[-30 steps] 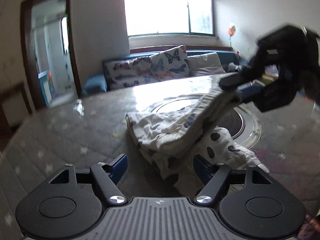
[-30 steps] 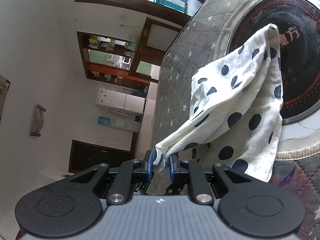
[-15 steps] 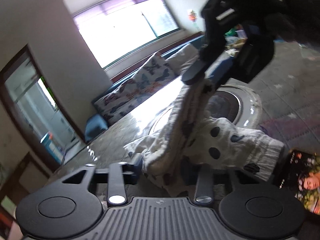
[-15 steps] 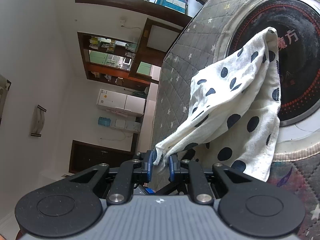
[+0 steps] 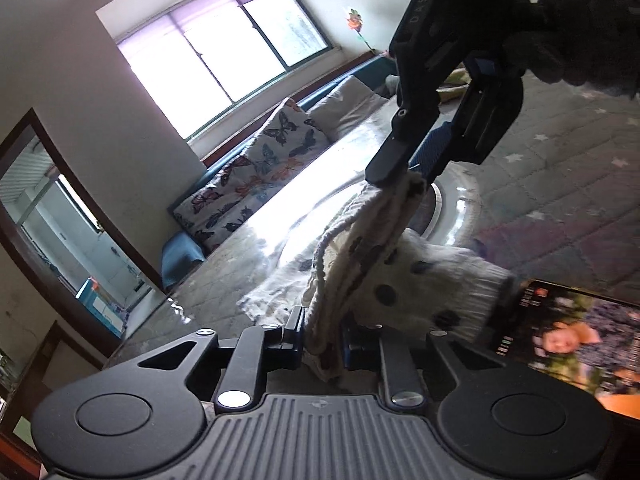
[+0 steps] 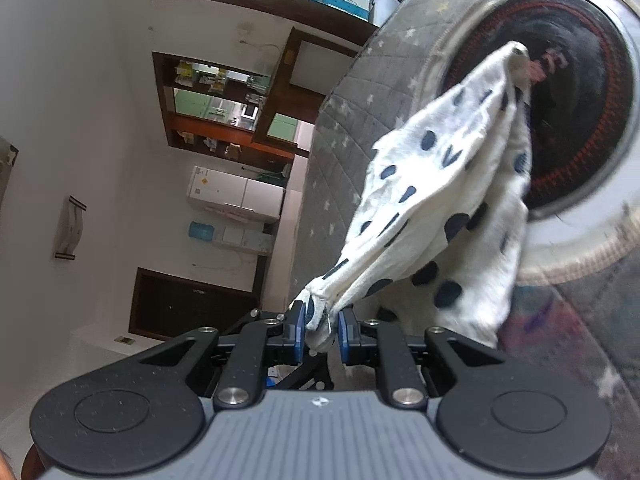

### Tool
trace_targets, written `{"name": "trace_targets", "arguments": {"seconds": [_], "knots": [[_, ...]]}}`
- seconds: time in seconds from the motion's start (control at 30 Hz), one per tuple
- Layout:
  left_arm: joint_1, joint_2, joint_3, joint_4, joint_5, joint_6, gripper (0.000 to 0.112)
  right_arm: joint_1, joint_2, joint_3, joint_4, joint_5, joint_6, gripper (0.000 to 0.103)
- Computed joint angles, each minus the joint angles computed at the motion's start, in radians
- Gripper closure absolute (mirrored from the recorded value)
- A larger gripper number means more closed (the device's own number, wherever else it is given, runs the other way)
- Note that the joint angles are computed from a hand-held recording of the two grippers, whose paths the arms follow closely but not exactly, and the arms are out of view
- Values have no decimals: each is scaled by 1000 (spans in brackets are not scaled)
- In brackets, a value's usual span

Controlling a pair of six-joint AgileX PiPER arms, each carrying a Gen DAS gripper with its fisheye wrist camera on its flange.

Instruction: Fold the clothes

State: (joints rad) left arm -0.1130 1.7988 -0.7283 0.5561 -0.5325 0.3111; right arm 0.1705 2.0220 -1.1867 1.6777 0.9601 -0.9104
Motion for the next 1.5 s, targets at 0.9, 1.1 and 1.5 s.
{"name": "trace_targets", "arguments": {"seconds": [0.9,1.1,1.5], "knots": [[200,-44,-161,878,-123,-1040,74,77,-223,69,-403,-373,-26,64],[126,66,-326,1004,-74,-1358,74,153,-150,-87,-505,-637,-69,64],[122,132,-379,1174,-82,-1597,75,193,176,-483,-1322,-657,667,65]]}}
